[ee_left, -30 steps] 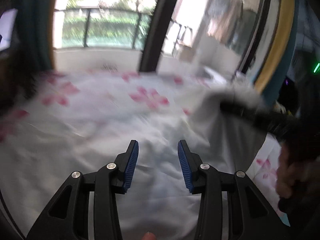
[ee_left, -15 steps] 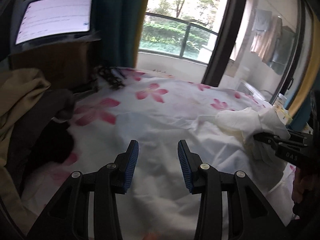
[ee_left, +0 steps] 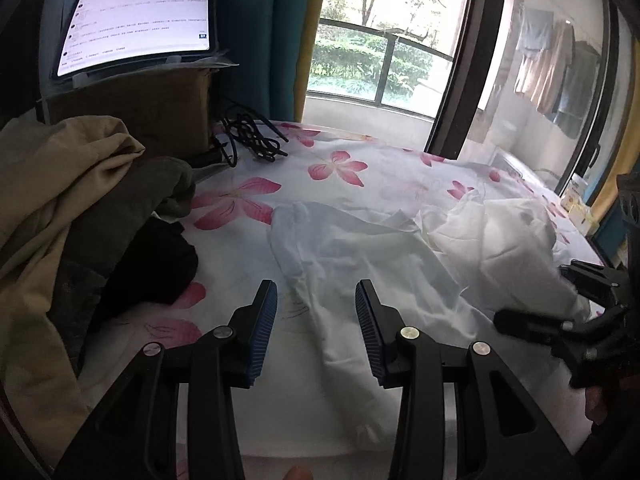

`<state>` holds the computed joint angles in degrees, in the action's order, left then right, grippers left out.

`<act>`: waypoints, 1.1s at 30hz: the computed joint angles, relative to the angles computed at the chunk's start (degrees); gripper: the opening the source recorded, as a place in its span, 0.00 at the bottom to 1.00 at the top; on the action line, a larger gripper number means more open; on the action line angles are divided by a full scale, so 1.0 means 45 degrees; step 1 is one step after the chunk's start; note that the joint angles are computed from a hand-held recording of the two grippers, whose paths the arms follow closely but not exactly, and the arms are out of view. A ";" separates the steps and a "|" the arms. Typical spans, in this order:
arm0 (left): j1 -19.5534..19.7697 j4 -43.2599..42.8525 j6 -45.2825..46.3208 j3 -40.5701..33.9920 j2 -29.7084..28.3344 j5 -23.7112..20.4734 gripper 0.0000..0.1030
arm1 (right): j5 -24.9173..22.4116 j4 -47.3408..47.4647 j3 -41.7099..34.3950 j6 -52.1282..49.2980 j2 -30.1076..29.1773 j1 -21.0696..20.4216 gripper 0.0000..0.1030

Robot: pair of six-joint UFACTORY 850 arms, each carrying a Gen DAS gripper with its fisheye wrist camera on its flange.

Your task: Fold large clothes

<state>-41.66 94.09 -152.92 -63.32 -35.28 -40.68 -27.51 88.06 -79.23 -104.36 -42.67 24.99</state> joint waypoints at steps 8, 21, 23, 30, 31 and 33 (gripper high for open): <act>-0.0300 -0.0997 0.0611 0.0290 0.0298 -0.0495 0.41 | -0.2328 -0.3250 -0.0540 0.1452 -0.0857 0.0511 0.84; -0.0647 0.0060 0.0858 -0.0456 0.0522 -0.0761 0.59 | -0.2777 -0.1146 0.1567 -0.2713 0.0663 0.0175 0.86; -0.0488 0.0381 0.1218 -0.0989 0.0233 -0.0328 0.60 | -0.2932 -0.0759 0.1808 -0.3145 0.0925 -0.0230 0.86; 0.0453 0.0077 0.3085 -0.3013 -0.1184 0.1944 0.61 | -0.2854 0.1161 0.2268 -0.4128 0.1374 -0.1592 0.86; 0.0567 -0.0547 0.3865 -0.3386 -0.1460 0.2161 0.61 | -0.2756 0.1418 0.2229 -0.4157 0.1329 -0.1786 0.86; 0.0718 -0.1652 0.5221 -0.3968 -0.1890 0.2524 0.61 | -0.2598 0.1676 0.2051 -0.3970 0.1180 -0.2123 0.86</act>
